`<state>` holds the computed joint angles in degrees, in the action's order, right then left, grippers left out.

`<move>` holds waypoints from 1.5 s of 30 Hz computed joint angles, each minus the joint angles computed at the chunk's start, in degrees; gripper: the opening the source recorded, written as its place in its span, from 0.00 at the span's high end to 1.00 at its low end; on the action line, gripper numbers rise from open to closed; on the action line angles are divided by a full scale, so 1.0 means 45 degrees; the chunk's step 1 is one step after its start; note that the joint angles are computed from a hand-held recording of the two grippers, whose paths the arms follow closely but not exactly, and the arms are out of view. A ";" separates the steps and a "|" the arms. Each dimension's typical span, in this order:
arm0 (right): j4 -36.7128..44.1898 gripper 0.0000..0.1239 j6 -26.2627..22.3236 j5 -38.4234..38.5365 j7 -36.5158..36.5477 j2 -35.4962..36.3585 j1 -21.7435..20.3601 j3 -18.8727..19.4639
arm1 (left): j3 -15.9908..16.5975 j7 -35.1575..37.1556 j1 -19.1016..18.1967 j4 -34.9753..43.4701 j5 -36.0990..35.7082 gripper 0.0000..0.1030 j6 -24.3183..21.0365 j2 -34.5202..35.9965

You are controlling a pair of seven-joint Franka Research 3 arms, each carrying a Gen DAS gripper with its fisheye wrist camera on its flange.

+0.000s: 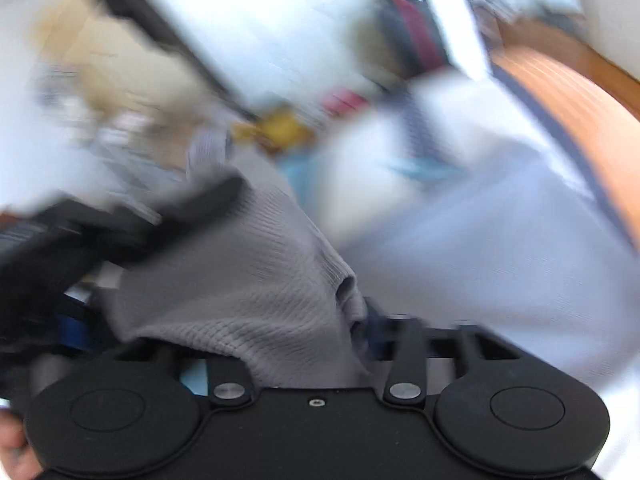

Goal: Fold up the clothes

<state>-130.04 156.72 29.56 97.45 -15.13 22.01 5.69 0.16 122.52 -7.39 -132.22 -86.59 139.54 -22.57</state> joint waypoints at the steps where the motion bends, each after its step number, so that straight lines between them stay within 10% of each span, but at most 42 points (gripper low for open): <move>1: -0.0142 0.50 -0.0691 -0.0712 0.0587 -0.0093 -0.0547 -0.0072 | -0.0157 -0.0415 -0.0164 0.0325 0.0080 0.84 -0.0192 0.0527; 4: -0.1509 0.50 -0.0679 0.1940 -0.0865 -0.0813 -0.0256 -0.1647 | -0.0581 -0.0574 -0.0401 0.0384 -0.0364 0.74 -0.0044 0.1069; 9: -0.3106 0.50 -0.0663 0.8916 -0.6422 -0.1754 0.0691 -0.4047 | -0.1045 -0.0053 -0.0074 -0.1582 0.0848 0.47 0.3038 -0.0816; 15: -0.3439 0.50 -0.2640 1.1458 -1.1327 -0.1979 0.0592 -0.4755 | -0.1641 -0.3965 0.1491 -0.3331 0.7226 0.47 0.3043 -0.2271; 17: -0.3919 0.50 -0.0965 1.1792 -1.1577 -0.2560 0.0135 -0.3699 | -0.1259 -0.4014 0.1358 -0.3980 0.7749 0.47 0.2801 -0.2711; 22: -0.5150 0.49 0.3365 0.6325 -0.8113 -0.3514 -0.1882 -0.0125 | 0.0323 -0.4912 0.0597 -0.5558 0.7490 0.46 0.1905 -0.4197; 27: -0.4799 0.50 0.1566 0.6768 -1.2045 -0.4335 0.1081 -0.3377 | 0.1479 -0.5326 -0.0181 -0.6640 0.7448 0.46 0.2188 -0.5533; 31: -0.3581 0.49 -0.0527 0.4780 -1.2535 -0.2921 0.0512 -0.2832 | 0.1817 -0.5926 -0.0556 -0.6811 0.8364 0.46 0.2434 -0.5566; 36: -0.3599 0.50 0.2053 0.2576 -1.0098 -0.1488 -0.0569 -0.0733 | 0.2094 -0.6307 -0.1237 -0.7130 0.9229 0.47 0.3104 -0.6092; 40: -0.3796 0.84 0.4984 0.5547 -1.0663 -0.1576 0.1641 -0.2289 | 0.2488 -0.6438 -0.1963 -0.7242 0.9733 0.47 0.3736 -0.6031; 45: -0.4787 0.82 0.4398 0.4981 -0.3632 -0.2654 -0.1854 0.0057 | 0.3846 -0.6608 -0.2683 -0.7520 0.9511 0.47 0.4048 -0.6338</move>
<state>-151.59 176.51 51.98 81.11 -27.08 13.66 5.95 17.47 92.78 -19.46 -166.06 -43.79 157.76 -51.10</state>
